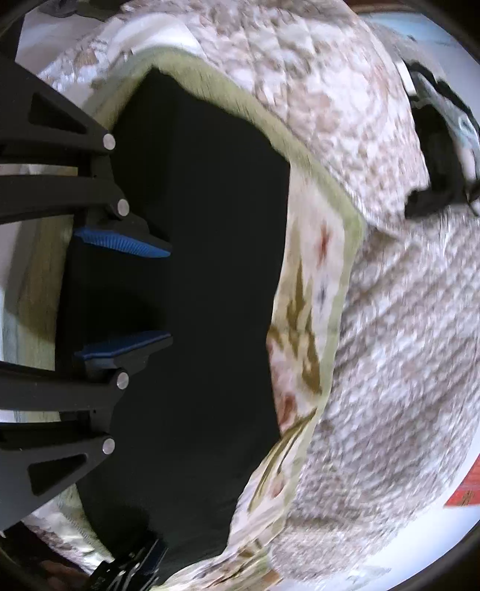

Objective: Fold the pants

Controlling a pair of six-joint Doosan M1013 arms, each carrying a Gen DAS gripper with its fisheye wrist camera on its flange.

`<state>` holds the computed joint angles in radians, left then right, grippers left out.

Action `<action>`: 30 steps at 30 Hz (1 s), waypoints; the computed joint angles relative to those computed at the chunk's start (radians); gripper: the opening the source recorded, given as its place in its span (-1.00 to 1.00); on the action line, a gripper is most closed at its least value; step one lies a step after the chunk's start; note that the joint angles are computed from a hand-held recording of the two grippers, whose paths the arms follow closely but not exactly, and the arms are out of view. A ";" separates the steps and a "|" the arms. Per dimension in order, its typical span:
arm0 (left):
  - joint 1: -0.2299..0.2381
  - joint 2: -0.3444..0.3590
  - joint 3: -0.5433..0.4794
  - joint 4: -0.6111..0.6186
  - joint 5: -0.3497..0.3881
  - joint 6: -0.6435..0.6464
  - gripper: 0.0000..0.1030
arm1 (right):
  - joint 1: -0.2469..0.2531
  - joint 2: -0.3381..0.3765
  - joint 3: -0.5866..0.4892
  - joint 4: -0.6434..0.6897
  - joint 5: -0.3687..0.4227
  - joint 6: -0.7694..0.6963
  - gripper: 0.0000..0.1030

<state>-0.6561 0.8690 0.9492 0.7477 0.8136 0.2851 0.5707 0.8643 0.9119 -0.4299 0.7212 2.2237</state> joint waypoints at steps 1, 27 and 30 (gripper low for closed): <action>0.002 -0.005 0.008 0.007 0.015 -0.024 -0.15 | 0.000 -0.001 0.001 -0.002 -0.001 0.000 -0.12; 0.033 -0.136 0.305 0.277 -0.139 -0.780 0.03 | 0.000 0.001 0.001 0.009 -0.013 0.001 -0.03; 0.040 -0.129 0.295 0.304 -0.145 -0.816 0.00 | -0.001 0.001 0.001 0.013 -0.014 -0.001 -0.02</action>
<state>-0.6159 0.7396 1.2447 1.0515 0.6688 -0.5306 0.5698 0.8649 0.9125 -0.4174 0.7075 2.2227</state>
